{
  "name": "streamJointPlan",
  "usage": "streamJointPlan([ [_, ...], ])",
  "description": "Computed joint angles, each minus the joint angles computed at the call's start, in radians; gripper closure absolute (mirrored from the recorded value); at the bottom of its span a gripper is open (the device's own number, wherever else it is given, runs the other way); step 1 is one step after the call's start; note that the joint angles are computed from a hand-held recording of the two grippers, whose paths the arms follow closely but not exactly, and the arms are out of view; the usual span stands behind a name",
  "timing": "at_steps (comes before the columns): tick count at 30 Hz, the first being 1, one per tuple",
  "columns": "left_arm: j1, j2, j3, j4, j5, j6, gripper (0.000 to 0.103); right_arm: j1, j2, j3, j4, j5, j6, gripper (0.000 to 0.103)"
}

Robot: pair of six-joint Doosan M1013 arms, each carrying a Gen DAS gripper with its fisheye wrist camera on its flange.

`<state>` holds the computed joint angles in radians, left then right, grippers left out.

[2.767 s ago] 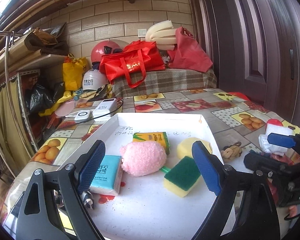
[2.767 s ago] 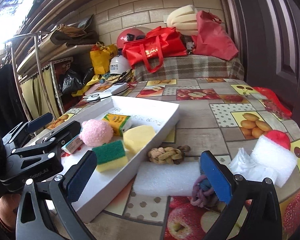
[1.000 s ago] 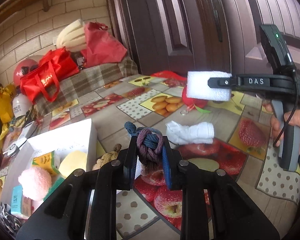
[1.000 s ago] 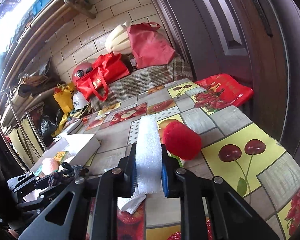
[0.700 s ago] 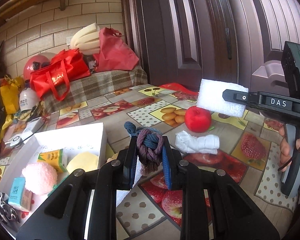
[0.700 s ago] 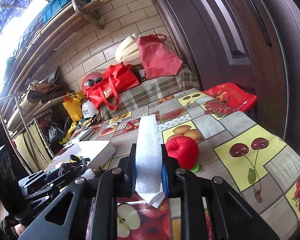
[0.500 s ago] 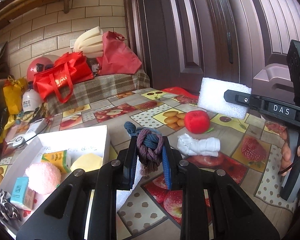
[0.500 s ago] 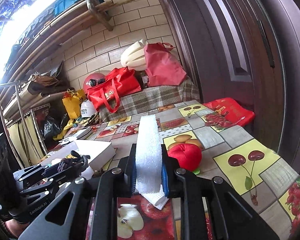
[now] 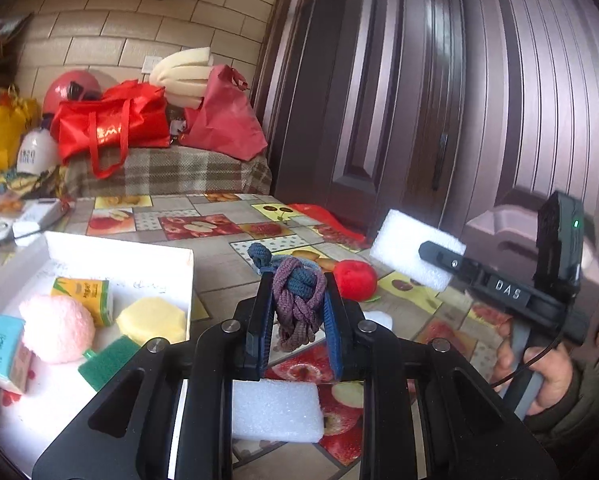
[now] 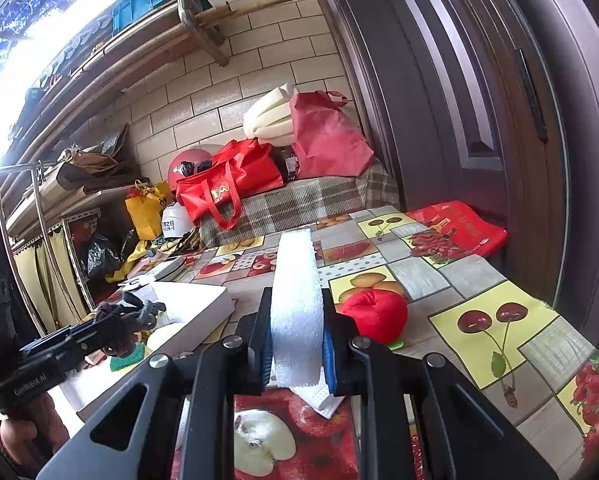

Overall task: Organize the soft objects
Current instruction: 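Carry the rope toy and foam strip over the white box with both tools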

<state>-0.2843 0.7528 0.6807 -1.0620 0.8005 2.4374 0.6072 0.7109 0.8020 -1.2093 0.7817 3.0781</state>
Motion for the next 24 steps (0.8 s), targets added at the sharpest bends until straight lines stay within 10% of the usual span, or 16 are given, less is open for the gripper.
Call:
streamJointPlan([
  [24, 0.013, -0.080, 0.146, 0.247, -0.263, -0.024, 0.081, 0.009, 0.013, -0.022, 0.017, -0.062, -0.055, 0.084],
])
